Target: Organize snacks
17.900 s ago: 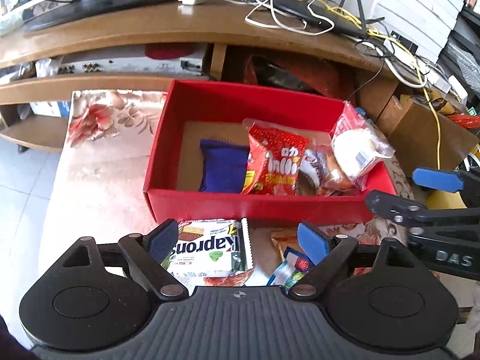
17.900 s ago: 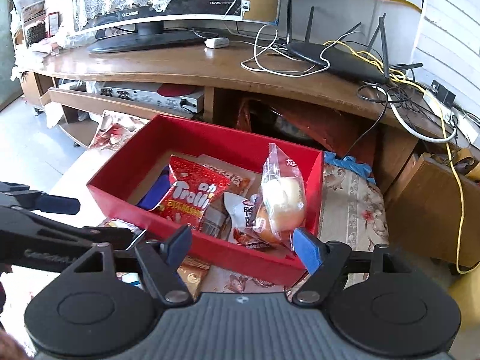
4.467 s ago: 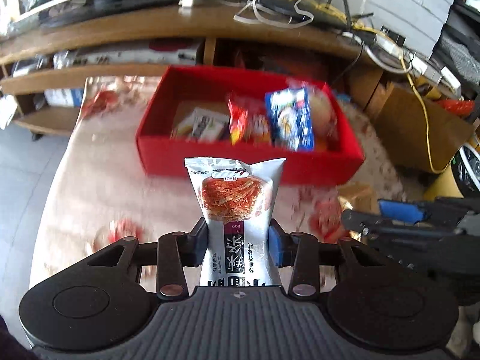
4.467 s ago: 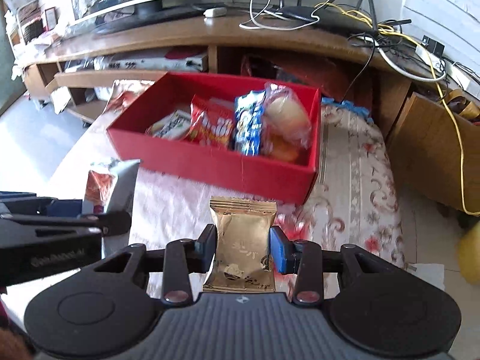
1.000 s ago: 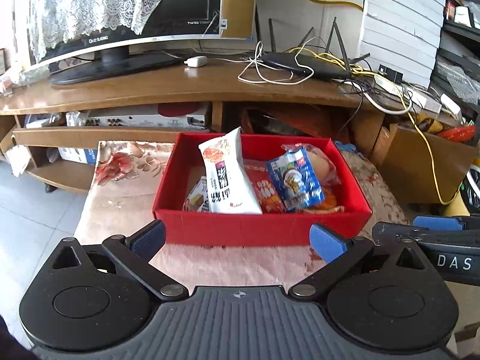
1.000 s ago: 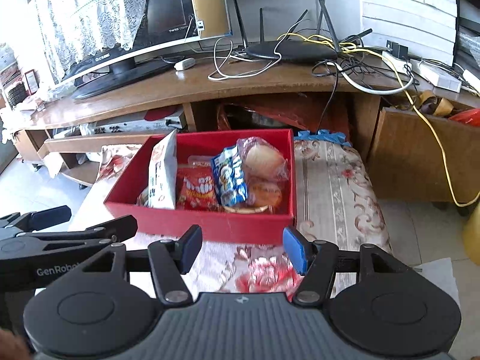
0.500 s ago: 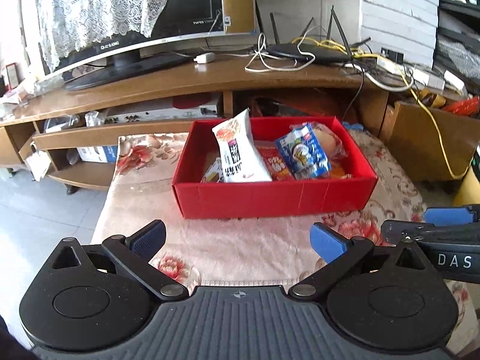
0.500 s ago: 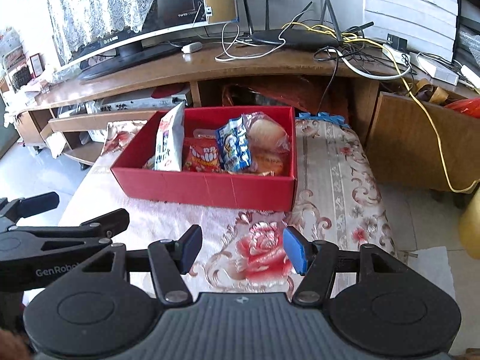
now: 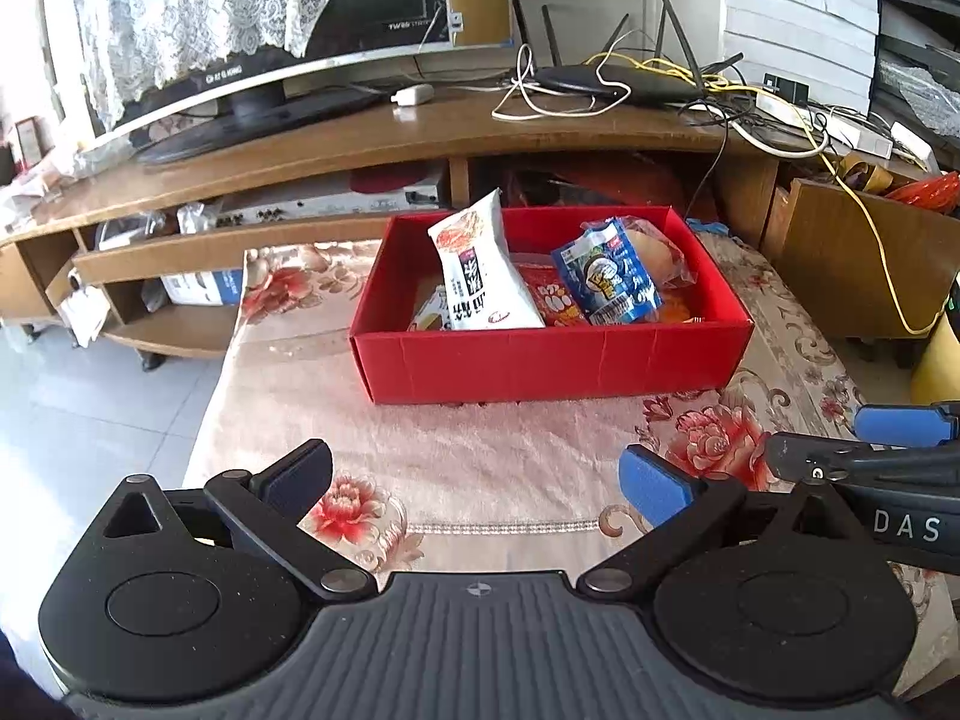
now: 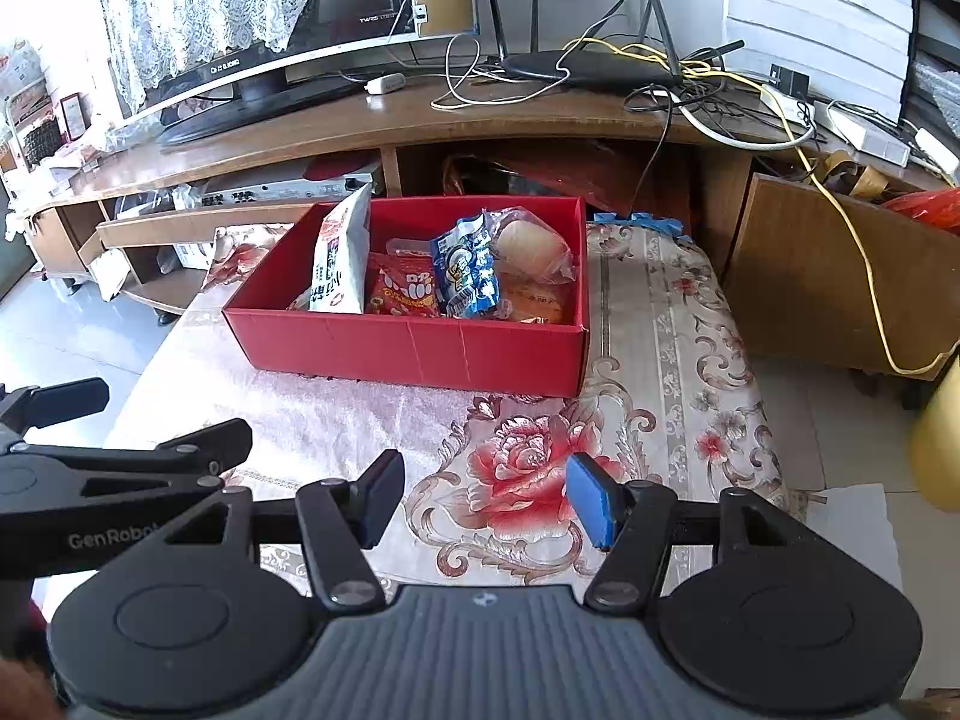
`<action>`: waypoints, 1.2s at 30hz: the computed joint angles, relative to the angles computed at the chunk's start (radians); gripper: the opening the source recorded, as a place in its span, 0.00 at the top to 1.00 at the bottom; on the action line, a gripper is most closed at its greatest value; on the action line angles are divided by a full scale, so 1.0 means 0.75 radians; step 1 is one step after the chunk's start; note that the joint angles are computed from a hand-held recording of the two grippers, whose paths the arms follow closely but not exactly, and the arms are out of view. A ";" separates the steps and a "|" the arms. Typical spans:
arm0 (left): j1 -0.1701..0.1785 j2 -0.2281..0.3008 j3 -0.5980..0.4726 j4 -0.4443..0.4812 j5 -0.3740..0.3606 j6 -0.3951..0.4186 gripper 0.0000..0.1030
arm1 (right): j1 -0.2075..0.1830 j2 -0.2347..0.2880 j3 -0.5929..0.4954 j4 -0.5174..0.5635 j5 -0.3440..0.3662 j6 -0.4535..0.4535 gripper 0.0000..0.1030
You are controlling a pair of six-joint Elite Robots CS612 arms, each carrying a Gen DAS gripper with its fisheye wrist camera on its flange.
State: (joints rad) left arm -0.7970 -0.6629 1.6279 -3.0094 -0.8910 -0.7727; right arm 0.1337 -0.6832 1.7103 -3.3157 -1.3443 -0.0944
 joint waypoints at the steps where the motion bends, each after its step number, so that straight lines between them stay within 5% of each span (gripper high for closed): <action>1: 0.001 -0.001 0.000 0.005 -0.007 -0.009 0.01 | 0.000 0.000 0.000 0.000 -0.001 -0.001 0.35; 15: 0.017 -0.019 0.015 0.035 -0.114 -0.091 0.01 | 0.001 -0.001 0.006 -0.001 -0.005 -0.006 0.35; 36: 0.005 -0.025 0.030 0.071 -0.070 -0.100 0.00 | 0.001 -0.011 0.028 0.022 0.032 -0.031 0.35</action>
